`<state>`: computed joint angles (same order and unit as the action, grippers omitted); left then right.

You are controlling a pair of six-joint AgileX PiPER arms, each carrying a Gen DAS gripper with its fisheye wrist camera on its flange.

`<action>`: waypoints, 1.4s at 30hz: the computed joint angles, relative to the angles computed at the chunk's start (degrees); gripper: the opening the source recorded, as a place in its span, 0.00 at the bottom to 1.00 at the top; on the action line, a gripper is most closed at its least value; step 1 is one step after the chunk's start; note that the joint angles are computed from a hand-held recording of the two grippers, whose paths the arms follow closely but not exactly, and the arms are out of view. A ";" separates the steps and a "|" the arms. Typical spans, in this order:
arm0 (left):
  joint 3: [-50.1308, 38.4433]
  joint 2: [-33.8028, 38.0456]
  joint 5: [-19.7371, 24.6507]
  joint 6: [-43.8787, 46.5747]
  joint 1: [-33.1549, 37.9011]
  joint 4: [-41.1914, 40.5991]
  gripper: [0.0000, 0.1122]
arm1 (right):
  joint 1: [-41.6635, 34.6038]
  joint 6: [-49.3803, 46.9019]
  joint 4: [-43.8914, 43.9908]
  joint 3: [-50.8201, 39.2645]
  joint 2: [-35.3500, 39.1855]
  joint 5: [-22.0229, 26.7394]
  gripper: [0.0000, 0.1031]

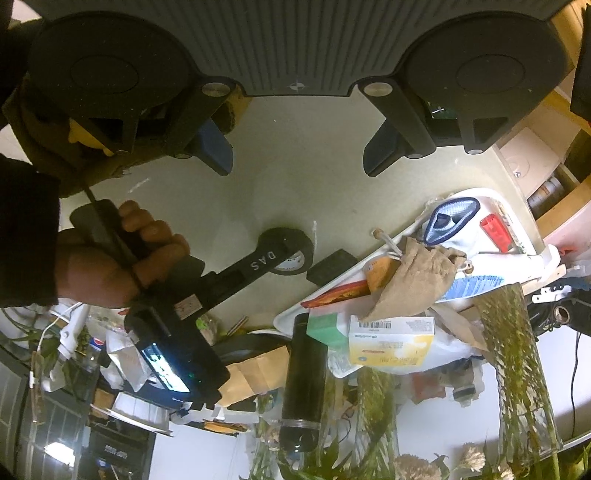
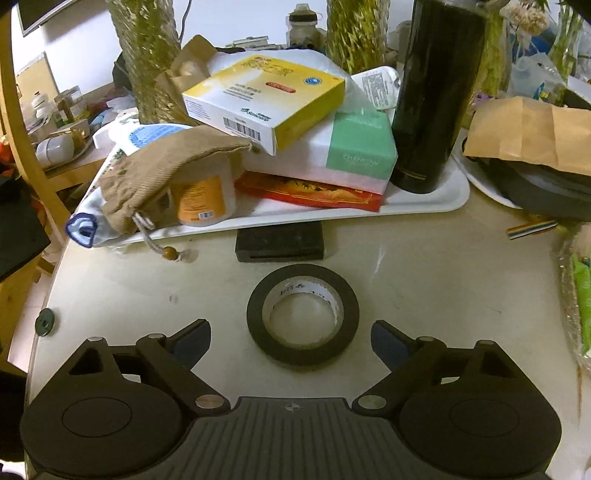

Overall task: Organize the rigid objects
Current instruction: 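Close the right gripper on the black electrical tape roll and lift it, then grasp the small black rectangular block with the left gripper while the right gripper holds the tape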

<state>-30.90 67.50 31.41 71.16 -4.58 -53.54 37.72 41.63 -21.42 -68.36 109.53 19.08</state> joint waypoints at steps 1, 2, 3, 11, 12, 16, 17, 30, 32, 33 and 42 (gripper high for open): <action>-0.13 0.20 0.10 -0.29 0.16 0.10 0.69 | -0.06 0.31 -0.42 -0.38 0.53 -0.17 0.88; -0.27 0.39 0.20 -0.72 0.37 0.25 0.69 | -0.22 0.19 -0.31 -0.71 1.05 -0.48 0.88; -0.43 0.62 0.38 -1.19 0.68 0.44 0.69 | -0.42 0.09 0.03 -1.03 1.58 -0.76 0.86; -0.99 1.36 -0.03 -4.81 0.64 2.66 0.69 | -0.38 4.45 -4.35 -3.28 4.85 -0.30 0.73; -0.96 1.29 -0.15 -5.09 0.44 2.95 0.69 | -0.46 4.35 -4.24 -3.16 4.83 -0.53 0.73; -0.82 1.21 -1.01 -5.71 -0.42 3.57 0.69 | -0.25 1.66 -2.27 -3.94 4.62 1.34 0.73; -0.76 1.22 -1.31 -5.90 -0.60 3.71 0.69 | -0.04 1.77 -2.63 -3.84 4.29 1.73 0.73; -0.17 0.95 -4.96 -9.55 -3.15 6.18 0.69 | 1.63 3.27 -3.16 3.83 -6.93 4.33 0.73; 0.08 0.76 -5.56 -9.73 -3.64 6.31 0.69 | 2.01 3.98 -3.56 5.40 -9.33 4.85 0.73; 0.14 0.70 -5.89 -10.13 -3.96 6.61 0.69 | 2.26 4.46 -3.86 6.17 -10.67 5.33 0.73; 0.63 0.43 -5.80 -6.45 -3.85 3.38 0.69 | 6.41 11.34 -8.01 13.23 -23.47 10.64 0.73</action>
<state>-30.27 67.93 25.61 64.71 -8.43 -50.16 44.13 52.96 -29.43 -55.13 86.06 29.72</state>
